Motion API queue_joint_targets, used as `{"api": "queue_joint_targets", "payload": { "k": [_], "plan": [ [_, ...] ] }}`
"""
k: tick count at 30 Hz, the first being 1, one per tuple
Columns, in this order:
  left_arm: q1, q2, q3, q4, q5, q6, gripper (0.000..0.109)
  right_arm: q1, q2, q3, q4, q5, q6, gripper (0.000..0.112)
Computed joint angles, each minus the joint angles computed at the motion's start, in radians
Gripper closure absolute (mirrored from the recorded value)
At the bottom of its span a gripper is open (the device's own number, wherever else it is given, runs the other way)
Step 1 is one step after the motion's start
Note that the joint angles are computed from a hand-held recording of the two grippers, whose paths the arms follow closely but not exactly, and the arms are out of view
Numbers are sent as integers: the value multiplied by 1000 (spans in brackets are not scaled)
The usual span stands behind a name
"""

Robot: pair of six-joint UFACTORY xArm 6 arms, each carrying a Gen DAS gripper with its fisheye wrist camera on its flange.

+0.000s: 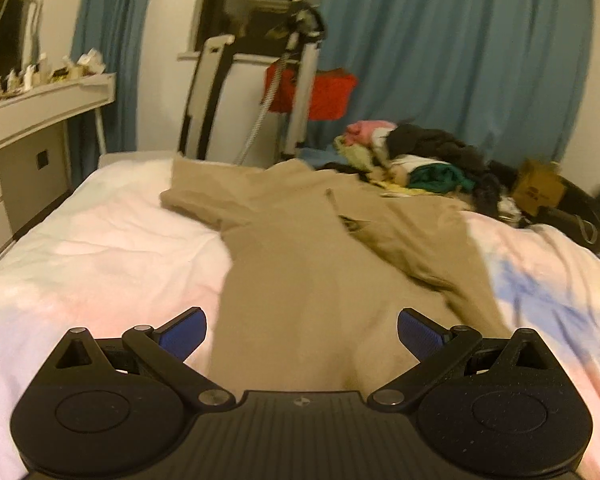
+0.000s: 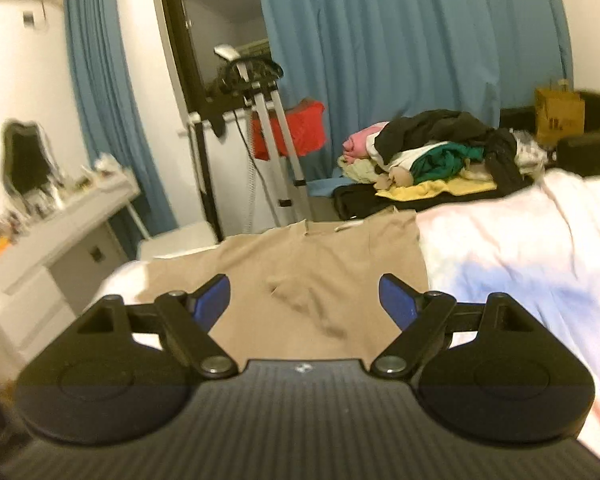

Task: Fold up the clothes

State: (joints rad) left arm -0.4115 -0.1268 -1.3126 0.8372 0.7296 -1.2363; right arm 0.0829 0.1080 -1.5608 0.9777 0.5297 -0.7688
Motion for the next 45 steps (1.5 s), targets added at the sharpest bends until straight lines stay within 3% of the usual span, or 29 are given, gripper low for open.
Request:
{"api": "queue_joint_targets", "payload": {
  "k": [7, 19, 21, 27, 31, 34, 37, 38, 39, 45],
  "plan": [
    [-123, 23, -43, 7, 87, 40, 7, -181, -186, 225, 188, 87, -31, 29],
    [-291, 292, -337, -301, 100, 273, 26, -354, -125, 197, 380, 128, -91, 29],
    [-317, 355, -403, -378, 86, 353, 44, -365, -107, 186, 396, 134, -95, 29],
    [-363, 499, -536, -564, 25, 539, 65, -392, -57, 159, 392, 153, -41, 28],
    [-381, 558, -553, -665, -9, 663, 65, -406, -40, 152, 402, 164, -31, 28],
    [-396, 581, -556, -625, 15, 680, 65, -413, -31, 150, 413, 174, -32, 28],
    [-389, 559, -500, -599, -27, 638, 81, -416, -26, 148, 405, 185, -16, 28],
    [-385, 550, -488, -594, -32, 629, 98, -417, -24, 147, 403, 189, -12, 28],
    [-382, 541, -476, -604, -40, 631, 103, -416, -23, 146, 401, 191, -10, 28],
    [-357, 386, -329, -593, -121, 570, 104, -413, -32, 152, 388, 189, -3, 28]
  ]
}}
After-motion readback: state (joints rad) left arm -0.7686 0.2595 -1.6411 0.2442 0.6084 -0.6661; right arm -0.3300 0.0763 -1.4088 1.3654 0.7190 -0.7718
